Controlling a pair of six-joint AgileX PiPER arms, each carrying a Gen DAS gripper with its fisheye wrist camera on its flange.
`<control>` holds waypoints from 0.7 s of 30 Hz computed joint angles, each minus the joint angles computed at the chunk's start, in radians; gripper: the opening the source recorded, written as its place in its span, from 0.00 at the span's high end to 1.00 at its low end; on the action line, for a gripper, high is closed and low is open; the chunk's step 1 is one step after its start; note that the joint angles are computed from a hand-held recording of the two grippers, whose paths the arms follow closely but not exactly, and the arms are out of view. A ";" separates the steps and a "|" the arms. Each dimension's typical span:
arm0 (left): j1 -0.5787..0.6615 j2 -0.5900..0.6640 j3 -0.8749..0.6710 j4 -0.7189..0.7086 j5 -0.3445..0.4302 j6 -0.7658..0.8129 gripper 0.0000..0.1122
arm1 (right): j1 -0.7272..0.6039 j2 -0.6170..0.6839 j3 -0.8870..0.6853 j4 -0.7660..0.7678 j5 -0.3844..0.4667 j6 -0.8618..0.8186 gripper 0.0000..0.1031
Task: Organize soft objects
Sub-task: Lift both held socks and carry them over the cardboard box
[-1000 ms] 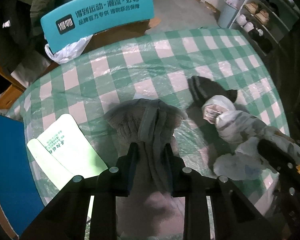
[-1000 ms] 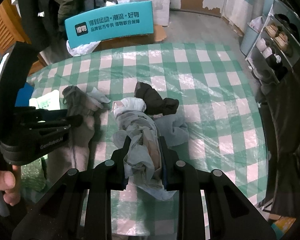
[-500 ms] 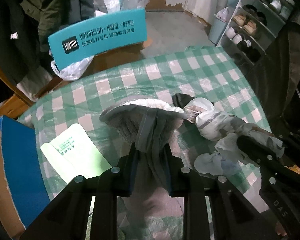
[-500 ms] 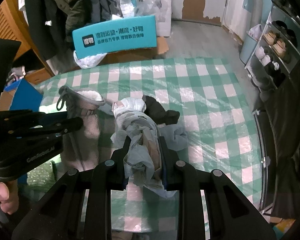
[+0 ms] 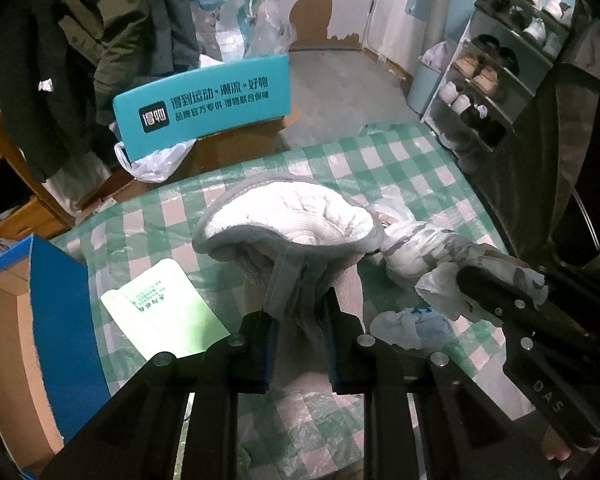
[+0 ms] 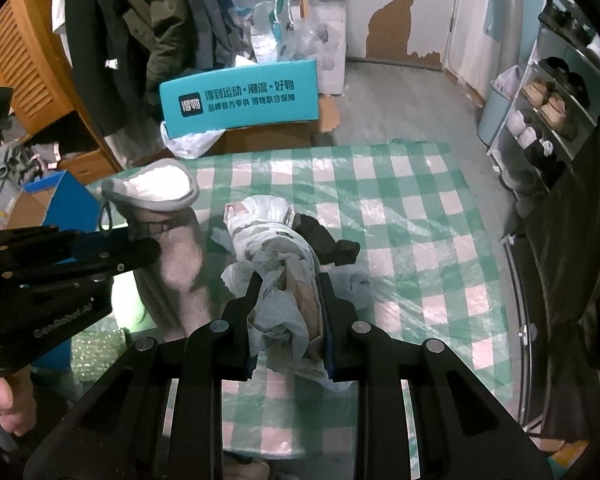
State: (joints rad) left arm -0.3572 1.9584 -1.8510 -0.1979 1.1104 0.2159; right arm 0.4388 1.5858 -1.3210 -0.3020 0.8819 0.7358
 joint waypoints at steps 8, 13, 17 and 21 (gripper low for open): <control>0.037 -0.055 0.038 -0.022 -0.021 0.031 0.84 | 0.027 -0.014 -0.019 -0.027 0.014 0.020 0.77; 0.062 -0.084 0.052 -0.036 -0.024 0.047 0.84 | 0.053 -0.012 -0.049 -0.047 0.027 0.033 0.78; 0.087 -0.112 0.059 -0.049 -0.025 0.061 0.84 | 0.067 -0.008 -0.074 -0.056 0.035 0.037 0.80; 0.115 -0.140 0.061 -0.063 -0.022 0.080 0.84 | 0.086 0.003 -0.105 -0.065 0.042 0.036 0.80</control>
State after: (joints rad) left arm -0.2418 1.8181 -1.7905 -0.2608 1.0883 0.2959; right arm 0.5248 1.5887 -1.4264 -0.3673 0.9241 0.7720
